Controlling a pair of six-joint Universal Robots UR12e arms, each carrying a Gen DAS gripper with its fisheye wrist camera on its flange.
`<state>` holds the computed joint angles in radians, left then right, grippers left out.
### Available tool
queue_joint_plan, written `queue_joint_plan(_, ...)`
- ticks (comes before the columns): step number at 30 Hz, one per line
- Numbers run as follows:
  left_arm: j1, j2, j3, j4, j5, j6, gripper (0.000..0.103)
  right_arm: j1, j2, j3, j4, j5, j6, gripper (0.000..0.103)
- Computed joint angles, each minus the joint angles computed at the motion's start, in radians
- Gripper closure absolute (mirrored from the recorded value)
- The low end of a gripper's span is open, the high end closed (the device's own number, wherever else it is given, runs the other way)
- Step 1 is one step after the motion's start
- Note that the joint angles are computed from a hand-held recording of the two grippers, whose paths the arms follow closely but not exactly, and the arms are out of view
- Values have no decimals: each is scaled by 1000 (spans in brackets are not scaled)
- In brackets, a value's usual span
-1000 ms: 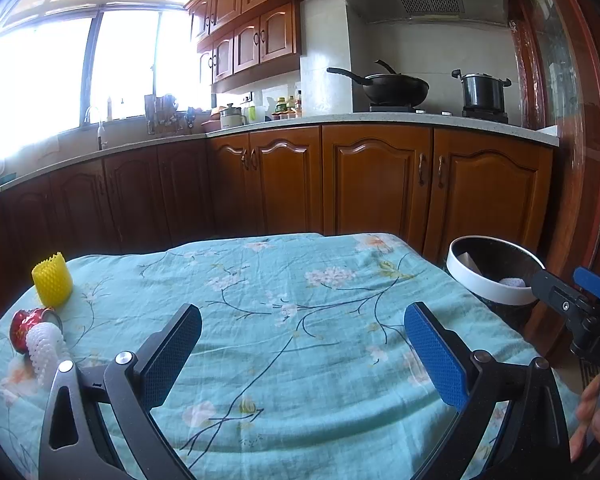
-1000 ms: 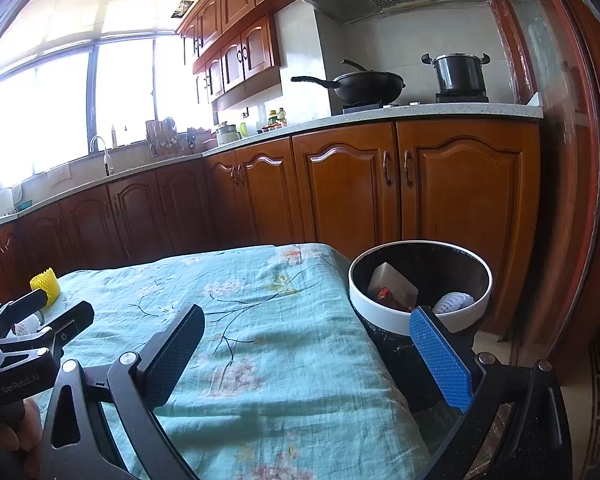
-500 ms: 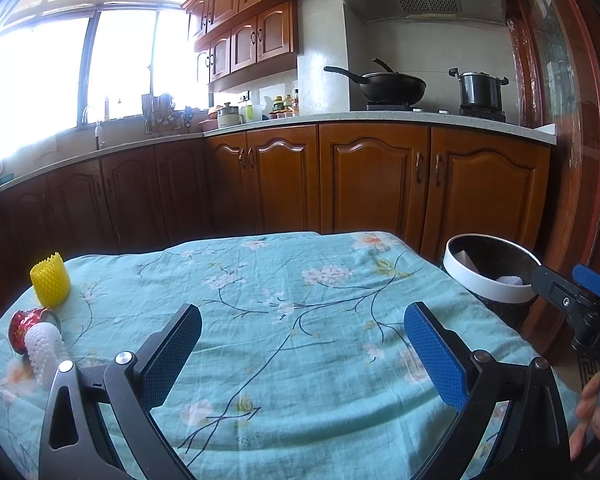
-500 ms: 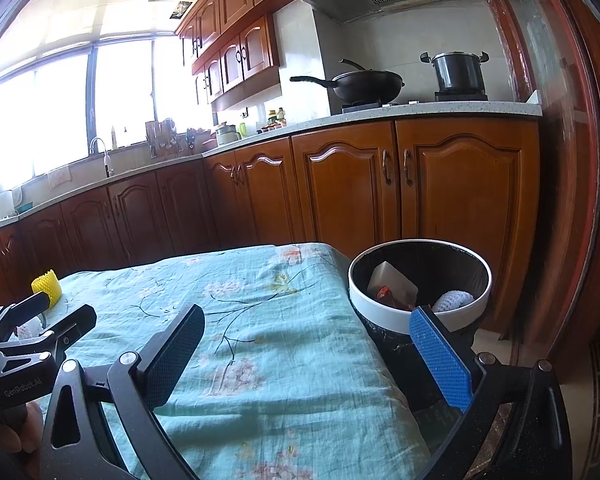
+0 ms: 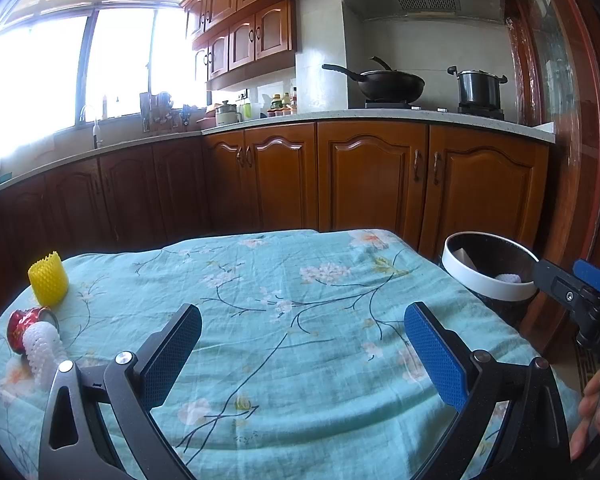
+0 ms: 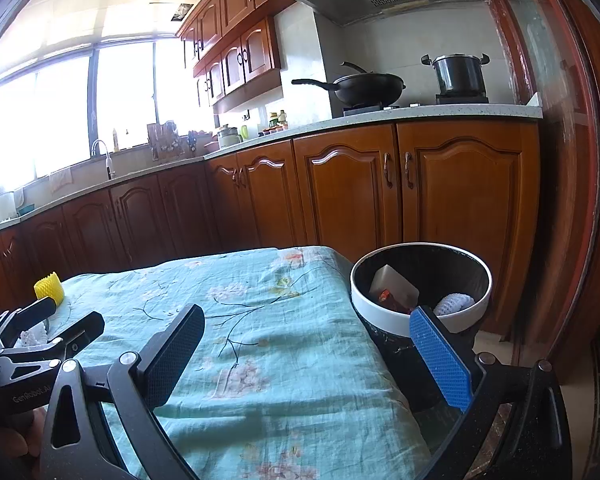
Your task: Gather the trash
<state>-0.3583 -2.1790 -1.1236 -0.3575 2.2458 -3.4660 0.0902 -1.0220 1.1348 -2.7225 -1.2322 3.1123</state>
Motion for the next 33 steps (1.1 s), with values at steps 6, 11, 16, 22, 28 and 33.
queue_joint_plan(6, 0, 0, -1, 0, -2, 0, 1, -1, 2, -4, 7, 3, 3, 0)
queue_joint_plan(11, 1, 0, -1, 0, -2, 1, 1, -2, 2, -4, 7, 3, 3, 0)
queue_joint_plan(16, 0, 0, -2, 0, -3, 0, 1, -2, 2, -5, 10, 6, 3, 0)
queue_joint_plan(22, 1, 1, -3, 1, -5, 0, 1, -2, 3, -5, 11, 6, 3, 0)
queue_joint_plan(28, 2, 1, -3, 0, -5, -1, 1, -1, 2, -5, 12, 6, 3, 0)
queue_joint_plan(33, 3, 3, -6, 1, -10, 0, 1, 0, 4, -8, 17, 8, 5, 0)
